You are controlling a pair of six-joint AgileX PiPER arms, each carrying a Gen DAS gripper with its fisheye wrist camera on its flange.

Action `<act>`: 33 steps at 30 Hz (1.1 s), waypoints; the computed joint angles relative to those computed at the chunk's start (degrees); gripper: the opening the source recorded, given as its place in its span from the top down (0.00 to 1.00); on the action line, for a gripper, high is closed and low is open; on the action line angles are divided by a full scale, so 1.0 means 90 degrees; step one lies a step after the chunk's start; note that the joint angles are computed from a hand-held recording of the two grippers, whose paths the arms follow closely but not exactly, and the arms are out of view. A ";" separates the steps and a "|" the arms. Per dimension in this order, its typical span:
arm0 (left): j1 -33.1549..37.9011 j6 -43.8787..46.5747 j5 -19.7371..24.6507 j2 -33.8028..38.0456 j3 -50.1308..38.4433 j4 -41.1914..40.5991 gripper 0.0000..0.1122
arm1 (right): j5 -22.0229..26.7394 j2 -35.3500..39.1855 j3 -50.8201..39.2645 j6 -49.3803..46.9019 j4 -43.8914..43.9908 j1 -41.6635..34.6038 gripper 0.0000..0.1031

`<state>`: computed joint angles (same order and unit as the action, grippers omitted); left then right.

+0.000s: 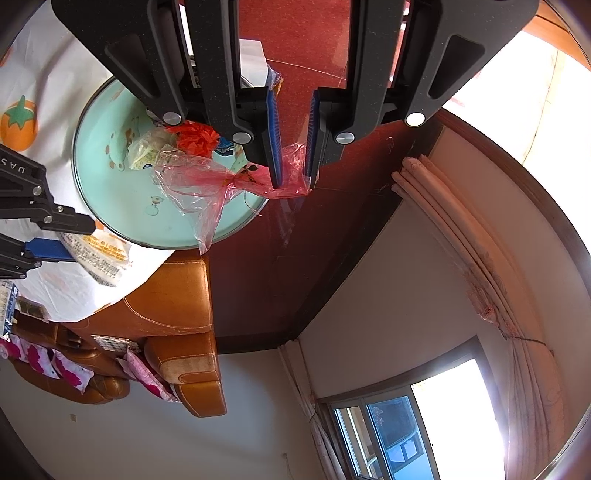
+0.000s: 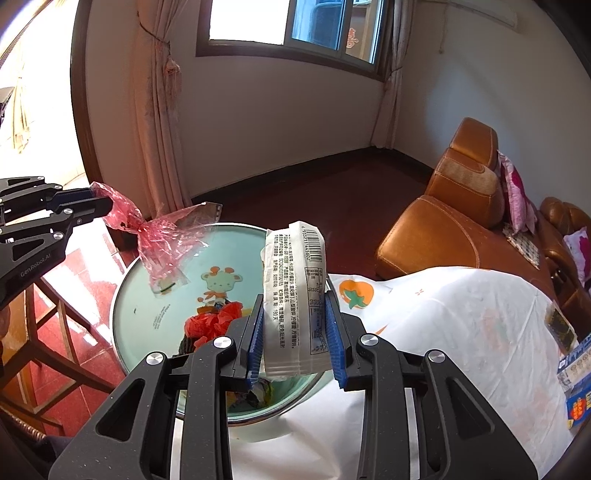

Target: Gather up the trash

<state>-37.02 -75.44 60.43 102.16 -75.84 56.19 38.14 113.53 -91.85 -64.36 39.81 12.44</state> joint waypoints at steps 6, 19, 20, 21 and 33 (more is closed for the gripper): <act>-0.0049 -0.0161 -0.0058 -0.0020 0.0015 0.0088 0.62 | 0.0136 0.0051 0.0014 -0.0246 0.0434 -0.0094 0.53; -0.0696 -0.1302 0.0467 -0.0322 0.0065 0.0913 0.17 | -0.0070 -0.1245 0.1440 -0.1103 0.1938 -0.1250 0.41; -0.0779 -0.1406 0.0535 -0.0358 0.0052 0.1004 0.16 | -0.0054 -0.1378 0.1546 -0.1174 0.2075 -0.1384 0.39; -0.0850 -0.1473 0.0575 -0.0391 0.0038 0.1065 0.16 | -0.0047 -0.1510 0.1661 -0.1276 0.2213 -0.1499 0.39; -0.1441 -0.1458 0.0961 -0.0516 -0.0302 0.1452 0.14 | -0.0009 -0.2638 0.2570 -0.2316 0.3418 -0.2450 0.33</act>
<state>-49.99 -88.56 69.08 97.52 -78.56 69.25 38.05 89.78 -68.73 -85.20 70.57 -9.61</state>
